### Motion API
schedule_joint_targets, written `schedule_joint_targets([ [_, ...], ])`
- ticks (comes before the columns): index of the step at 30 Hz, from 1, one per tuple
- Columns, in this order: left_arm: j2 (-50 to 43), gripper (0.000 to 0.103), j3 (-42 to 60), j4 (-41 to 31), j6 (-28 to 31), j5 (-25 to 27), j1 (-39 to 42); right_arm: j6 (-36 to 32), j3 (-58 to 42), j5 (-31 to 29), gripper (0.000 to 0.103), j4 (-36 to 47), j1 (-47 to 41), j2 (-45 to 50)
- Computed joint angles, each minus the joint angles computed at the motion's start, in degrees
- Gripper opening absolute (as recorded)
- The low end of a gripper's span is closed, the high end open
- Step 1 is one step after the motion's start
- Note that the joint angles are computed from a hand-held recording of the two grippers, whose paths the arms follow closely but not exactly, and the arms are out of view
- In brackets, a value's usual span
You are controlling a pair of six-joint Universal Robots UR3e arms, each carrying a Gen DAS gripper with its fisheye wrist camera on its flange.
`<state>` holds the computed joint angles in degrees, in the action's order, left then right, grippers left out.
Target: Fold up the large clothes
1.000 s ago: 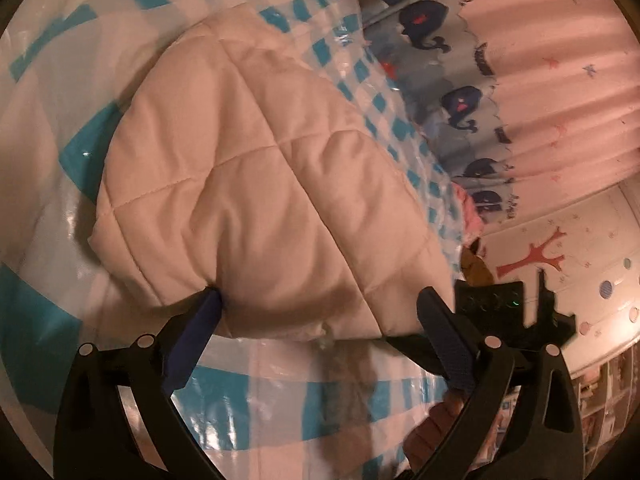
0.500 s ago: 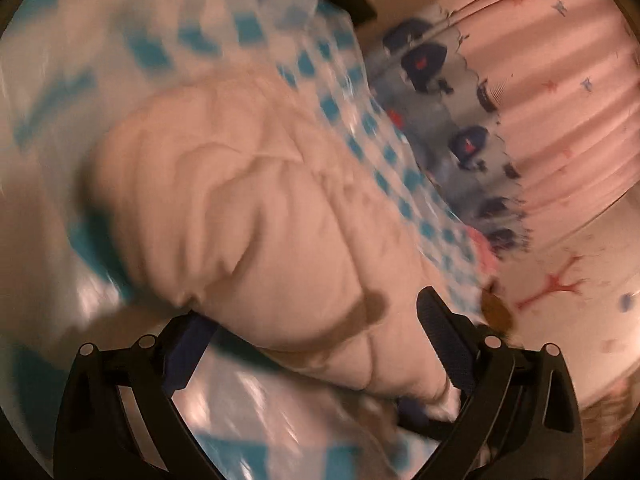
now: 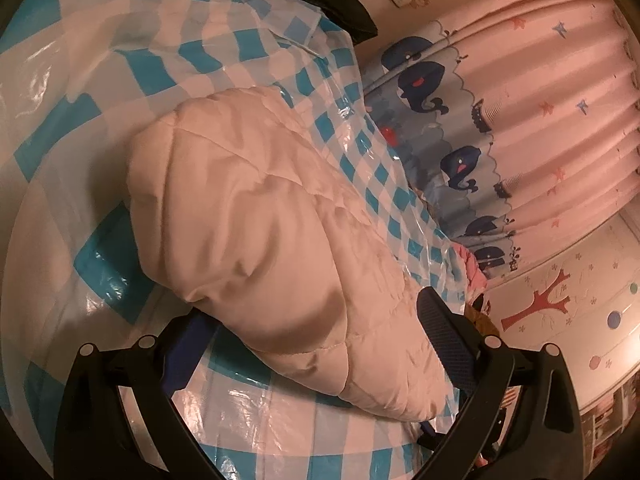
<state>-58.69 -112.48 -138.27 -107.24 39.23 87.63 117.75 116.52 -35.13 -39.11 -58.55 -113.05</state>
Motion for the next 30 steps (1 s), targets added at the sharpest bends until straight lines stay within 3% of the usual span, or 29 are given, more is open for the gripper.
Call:
schedule_joint_targets([
  [2, 0.33, 0.093, -0.75, 3.29, -2.61, 0.12, -0.98, 0.75, 0.45, -0.66, 0.096, -2.1, 0.92, -0.19],
  [5, 2.41, 0.093, -2.13, 7.63, -5.61, 0.85, -2.14, -4.11, -0.32, -0.31, 0.096, 1.77, -0.19, -1.0],
  [7, 4.66, 0.093, -3.01, 10.22, -6.58, 1.96, -2.25, 2.17, -0.09, -2.05, 0.096, -4.12, 1.53, -3.14],
  [10, 8.98, 0.093, -5.2, 17.4, -11.01, 3.58, -2.73, 6.27, 1.63, -5.55, 0.086, -7.45, 0.23, -5.93],
  [15, 5.01, 0.093, -4.0, 16.87, -11.49, 3.22, -2.53, 8.41, 0.87, -3.19, 0.086, -11.54, 2.78, -2.61],
  [19, 4.85, 0.093, -3.97, 15.7, -10.08, 3.12, -1.84, 5.11, -0.18, -1.44, 0.085, -9.51, 2.57, -0.49],
  [21, 4.31, 0.093, -3.82, 15.03, -9.49, 3.18, -1.38, 5.23, 0.73, -2.5, 0.076, -10.8, 1.88, -0.41],
  [23, 3.88, 0.093, -3.58, 14.55, -9.1, 3.17, -1.28, 5.18, 1.49, -2.9, 0.057, -10.76, 0.74, -0.86],
  [24, 3.86, 0.092, -3.51, 14.03, -8.5, 3.18, -0.93, 5.07, 1.58, -3.25, 0.052, -11.06, 0.51, -1.23],
  [28, 5.27, 0.067, -4.99, 19.66, -11.64, 4.29, -1.95, 4.26, 1.71, -3.35, 0.034, -11.93, 0.94, -2.36],
  [30, 4.57, 0.05, -5.01, 21.42, -11.94, 4.62, -2.41, 4.45, 1.42, -2.59, 0.031, -12.17, 1.72, -3.62],
])
